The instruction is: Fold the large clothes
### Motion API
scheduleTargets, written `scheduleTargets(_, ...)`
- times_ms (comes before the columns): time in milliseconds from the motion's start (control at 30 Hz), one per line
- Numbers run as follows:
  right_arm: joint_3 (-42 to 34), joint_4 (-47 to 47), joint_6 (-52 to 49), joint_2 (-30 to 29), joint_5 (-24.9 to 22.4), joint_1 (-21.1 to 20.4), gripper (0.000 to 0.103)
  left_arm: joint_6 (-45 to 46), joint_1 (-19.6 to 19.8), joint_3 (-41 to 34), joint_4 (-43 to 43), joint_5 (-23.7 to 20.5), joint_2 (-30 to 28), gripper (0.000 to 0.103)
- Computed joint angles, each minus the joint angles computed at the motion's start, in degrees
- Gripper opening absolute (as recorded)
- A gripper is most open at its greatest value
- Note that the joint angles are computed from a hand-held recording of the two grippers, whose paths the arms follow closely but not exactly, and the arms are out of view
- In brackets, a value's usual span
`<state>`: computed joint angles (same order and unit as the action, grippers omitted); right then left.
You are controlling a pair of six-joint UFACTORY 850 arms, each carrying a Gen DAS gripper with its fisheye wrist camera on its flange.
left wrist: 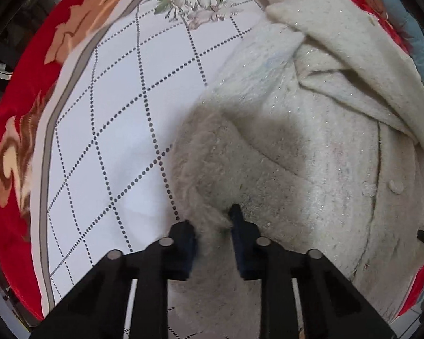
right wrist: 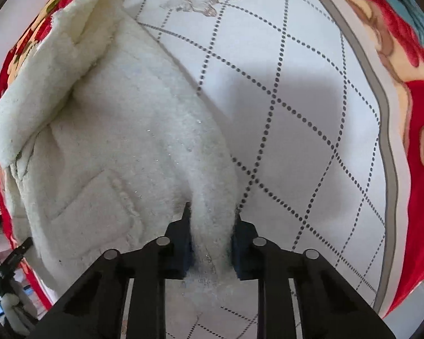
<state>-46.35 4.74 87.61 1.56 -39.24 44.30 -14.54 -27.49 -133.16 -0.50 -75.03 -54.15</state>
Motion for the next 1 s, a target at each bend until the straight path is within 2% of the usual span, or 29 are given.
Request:
scheduleTargets(133,-3.9,-2.5,4.3,-2.8,-2.5,0.9,0.019,0.0,-0.4,1.8,1.0,1.8,2.0,0.013)
scheduleTargets(433,-6.7,-6.0,12.3,-2.6,-5.3,5.5,0.017,0.4,-1.0,4.8,2.8,4.3,5.3,0.008)
scheduleTargets(567,-8.2,-4.9,12.7,-2.4,-6.6,7.1,0.017,1.3,-0.2,8.9,2.2,5.5,8.6,0.007)
scheduleTargets(667,-7.2,-1.4,12.5,-1.3,-6.3,8.7,0.017,3.0,1.1,18.5,1.3,8.0,14.8,0.007)
scheduleTargets(900,-6.7,8.1,18.8,0.2,-6.6,17.6,0.017,7.0,1.4,34.7,1.6,3.4,25.9,0.008)
scheduleTargets(1000,-5.8,16.3,16.2,-0.3,-5.3,19.2,0.021,7.2,1.0,38.3,4.0,-0.5,27.6,0.015)
